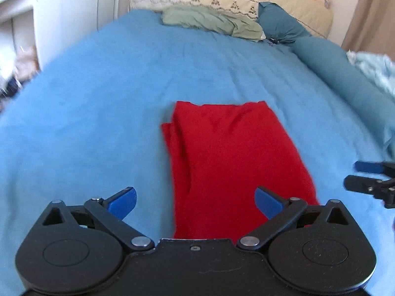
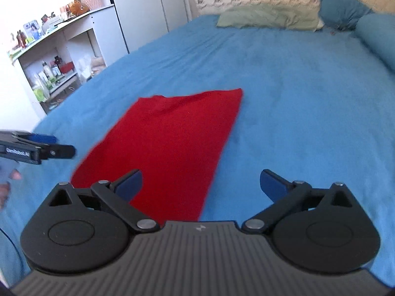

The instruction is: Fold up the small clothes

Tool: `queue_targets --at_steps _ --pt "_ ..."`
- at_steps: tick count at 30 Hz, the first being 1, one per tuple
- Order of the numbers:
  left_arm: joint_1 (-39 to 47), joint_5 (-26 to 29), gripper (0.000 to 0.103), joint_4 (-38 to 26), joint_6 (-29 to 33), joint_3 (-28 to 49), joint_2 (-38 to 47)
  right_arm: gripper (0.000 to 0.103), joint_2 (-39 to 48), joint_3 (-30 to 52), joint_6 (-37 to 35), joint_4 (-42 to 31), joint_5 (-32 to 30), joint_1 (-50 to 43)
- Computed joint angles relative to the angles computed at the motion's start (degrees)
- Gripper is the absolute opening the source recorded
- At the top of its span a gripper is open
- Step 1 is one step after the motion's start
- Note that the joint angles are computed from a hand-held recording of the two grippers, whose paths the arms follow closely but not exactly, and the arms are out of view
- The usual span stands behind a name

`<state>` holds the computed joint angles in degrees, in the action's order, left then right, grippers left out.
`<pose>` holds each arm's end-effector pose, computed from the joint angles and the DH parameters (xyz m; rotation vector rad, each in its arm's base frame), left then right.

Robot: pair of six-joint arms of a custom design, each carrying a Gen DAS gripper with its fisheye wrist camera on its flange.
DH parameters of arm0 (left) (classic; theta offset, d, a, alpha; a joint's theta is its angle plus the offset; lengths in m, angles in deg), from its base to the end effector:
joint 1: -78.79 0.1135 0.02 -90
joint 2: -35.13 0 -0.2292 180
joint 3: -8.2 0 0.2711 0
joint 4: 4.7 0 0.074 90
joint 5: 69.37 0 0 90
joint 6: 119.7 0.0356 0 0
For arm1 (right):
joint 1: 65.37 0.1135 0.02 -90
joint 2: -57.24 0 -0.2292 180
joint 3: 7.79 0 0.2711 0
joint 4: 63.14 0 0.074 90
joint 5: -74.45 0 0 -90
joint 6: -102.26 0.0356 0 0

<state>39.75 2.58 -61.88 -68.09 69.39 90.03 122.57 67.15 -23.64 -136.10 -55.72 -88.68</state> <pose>0.1823 -0.1336 0.2470 -0.1223 2.4110 -0.2367 0.2268 -0.0727 0.2766 -0.4626 2.3268 0.4749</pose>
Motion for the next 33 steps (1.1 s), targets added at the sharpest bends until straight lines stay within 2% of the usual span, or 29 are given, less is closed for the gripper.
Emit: queue_targets --at_steps 3,6,9,10,12,15,16,17,18,20,23,26,29,33 --pt "8.1 7.1 0.103 4.0 3.5 1.6 6.1 0.103 8.0 6.3 7.1 0.6 2.6 4.4" --pt "11.3 10.9 0.1 7.8 4.5 1.0 9.1 0.103 15.6 10.3 13.7 1.7 4.6 7.1" --pt "12.5 14.0 0.086 9.8 3.4 0.2 11.6 0.103 19.8 10.4 16.9 4.3 6.7 8.7" --pt "13.0 14.8 0.077 10.3 2.8 0.5 13.2 0.103 20.3 9.7 17.2 5.4 7.2 9.0" --pt "13.0 14.9 0.077 12.8 2.1 -0.5 13.6 0.102 21.6 8.6 18.0 7.3 7.5 9.4" --pt "12.5 13.8 0.074 15.0 2.0 -1.3 14.0 0.093 23.4 7.7 20.8 9.1 4.2 9.5" --pt "12.3 13.9 0.064 15.5 1.7 -1.2 14.3 0.086 24.1 7.5 22.0 9.6 3.2 9.9" --pt "12.4 15.1 0.045 16.3 1.4 -1.4 14.4 0.074 24.5 7.4 23.0 9.9 2.4 10.4" --pt "12.7 16.5 0.043 16.5 0.8 -1.6 14.1 0.066 25.0 7.6 23.4 9.8 1.6 10.9" --pt "11.7 15.0 0.029 15.6 0.2 0.3 15.4 0.051 23.0 6.3 24.2 11.6 3.5 12.6" --pt "9.1 11.2 0.025 14.1 -0.8 1.8 14.2 0.042 18.7 4.7 24.1 12.4 3.9 12.6" --pt "5.0 6.9 0.024 11.2 -0.8 4.2 13.0 0.041 15.0 5.4 22.2 10.3 2.4 11.4" --pt "-1.3 1.9 0.024 7.8 -2.5 7.4 11.8 0.041 10.7 7.6 16.9 4.1 0.6 7.8" --pt "-14.9 -7.8 0.024 1.6 -7.3 13.4 11.7 0.04 8.7 14.9 1.2 -12.4 -4.3 -2.9"
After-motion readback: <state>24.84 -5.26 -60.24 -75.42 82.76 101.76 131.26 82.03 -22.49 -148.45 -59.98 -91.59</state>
